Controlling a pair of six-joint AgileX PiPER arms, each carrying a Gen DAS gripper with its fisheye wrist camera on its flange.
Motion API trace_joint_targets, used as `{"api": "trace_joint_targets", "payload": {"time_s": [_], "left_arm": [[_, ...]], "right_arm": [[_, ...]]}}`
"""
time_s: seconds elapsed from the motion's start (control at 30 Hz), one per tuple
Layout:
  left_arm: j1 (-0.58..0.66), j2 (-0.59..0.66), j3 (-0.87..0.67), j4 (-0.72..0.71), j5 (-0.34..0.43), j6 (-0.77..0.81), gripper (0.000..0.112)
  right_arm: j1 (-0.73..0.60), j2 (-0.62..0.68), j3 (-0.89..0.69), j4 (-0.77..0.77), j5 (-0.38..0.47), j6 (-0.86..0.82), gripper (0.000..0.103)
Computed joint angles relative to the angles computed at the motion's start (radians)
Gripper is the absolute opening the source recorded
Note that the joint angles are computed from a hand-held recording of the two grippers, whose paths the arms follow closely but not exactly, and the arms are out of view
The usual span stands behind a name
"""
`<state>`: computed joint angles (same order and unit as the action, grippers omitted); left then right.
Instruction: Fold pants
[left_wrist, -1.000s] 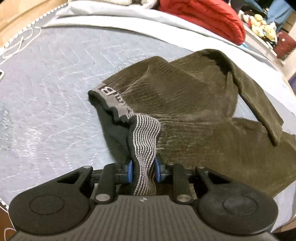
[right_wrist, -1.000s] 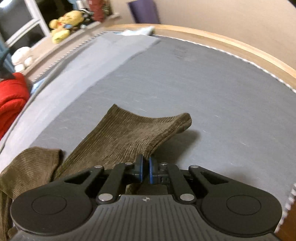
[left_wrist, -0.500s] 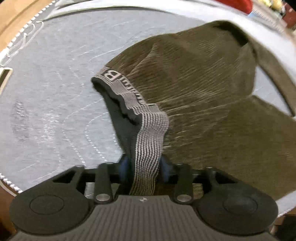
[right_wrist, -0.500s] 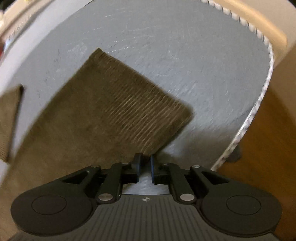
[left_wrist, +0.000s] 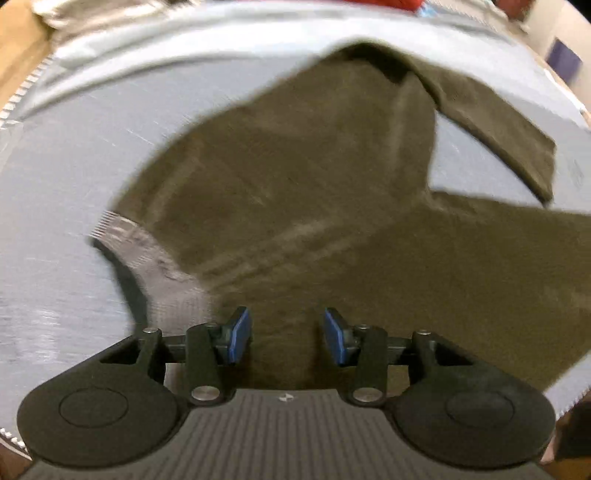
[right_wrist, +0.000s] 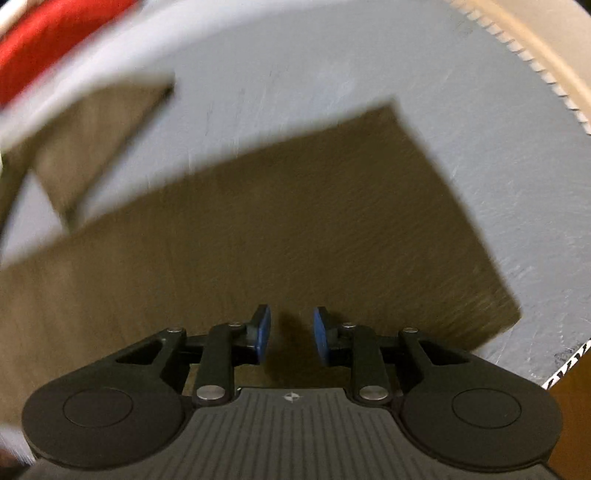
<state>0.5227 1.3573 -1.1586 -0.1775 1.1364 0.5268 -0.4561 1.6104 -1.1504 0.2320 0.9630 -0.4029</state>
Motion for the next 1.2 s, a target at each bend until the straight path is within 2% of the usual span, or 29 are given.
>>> {"api": "trace_joint_targets", "payload": {"time_s": [0.03, 0.1, 0.2, 0.27, 0.37, 0.43, 0.5, 0.53, 0.67, 0.73, 0.77, 0.83, 0.93, 1.07, 1.1, 1.2], "left_arm": [[-0.024, 0.023, 0.006, 0.017, 0.006, -0.010, 0.052], [-0.102, 0.088, 0.016, 0.125, 0.037, -0.062, 0.054], [-0.173, 0.103, 0.026, 0.196, 0.016, -0.087, 0.054], [-0.180, 0.101, -0.016, 0.179, 0.008, -0.132, 0.054], [-0.190, 0.074, -0.063, 0.085, -0.050, -0.153, 0.053], [-0.240, 0.070, -0.086, 0.060, -0.107, -0.204, 0.042], [-0.276, 0.086, -0.117, 0.028, -0.145, -0.222, 0.004], [-0.299, 0.095, -0.127, 0.025, -0.163, -0.239, 0.000], [-0.442, 0.160, -0.169, 0.090, -0.272, -0.360, 0.000], [-0.490, 0.203, -0.197, 0.104, -0.318, -0.410, 0.000], [-0.512, 0.232, -0.219, 0.105, -0.335, -0.428, 0.000], [-0.547, 0.279, -0.245, 0.106, -0.367, -0.454, 0.001], [-0.589, 0.367, -0.303, 0.106, -0.394, -0.470, 0.007], [-0.643, 0.511, -0.406, 0.189, -0.392, -0.533, 0.034], [-0.653, 0.541, -0.426, 0.212, -0.394, -0.546, 0.038], [-0.663, 0.603, -0.465, 0.259, -0.403, -0.563, 0.052]], "right_arm": [[0.037, 0.028, -0.001, -0.065, 0.011, 0.049, 0.027], [0.063, 0.050, -0.014, -0.098, 0.006, 0.076, 0.028], [0.080, 0.013, -0.017, -0.063, -0.070, 0.091, 0.028], [0.091, -0.031, -0.011, 0.062, -0.140, 0.019, 0.028], [0.145, -0.057, -0.020, 0.264, -0.196, -0.084, 0.028], [0.209, -0.037, -0.066, 0.316, -0.212, -0.109, 0.028], [0.299, -0.017, -0.093, 0.336, -0.253, -0.126, 0.028], [0.348, -0.013, -0.103, 0.328, -0.268, -0.117, 0.028], [0.505, 0.110, -0.207, 0.261, -0.315, -0.100, 0.028], [0.570, 0.186, -0.296, 0.205, -0.290, -0.079, 0.028], [0.587, 0.204, -0.315, 0.193, -0.273, -0.094, 0.029], [0.636, 0.263, -0.350, 0.134, -0.271, -0.102, 0.042], [0.665, 0.315, -0.374, 0.058, -0.266, -0.106, 0.045], [0.672, 0.364, -0.385, 0.021, -0.262, -0.153, 0.048], [0.678, 0.370, -0.375, 0.025, -0.280, -0.180, 0.052], [0.684, 0.355, -0.322, 0.044, -0.337, -0.288, 0.052]]}}
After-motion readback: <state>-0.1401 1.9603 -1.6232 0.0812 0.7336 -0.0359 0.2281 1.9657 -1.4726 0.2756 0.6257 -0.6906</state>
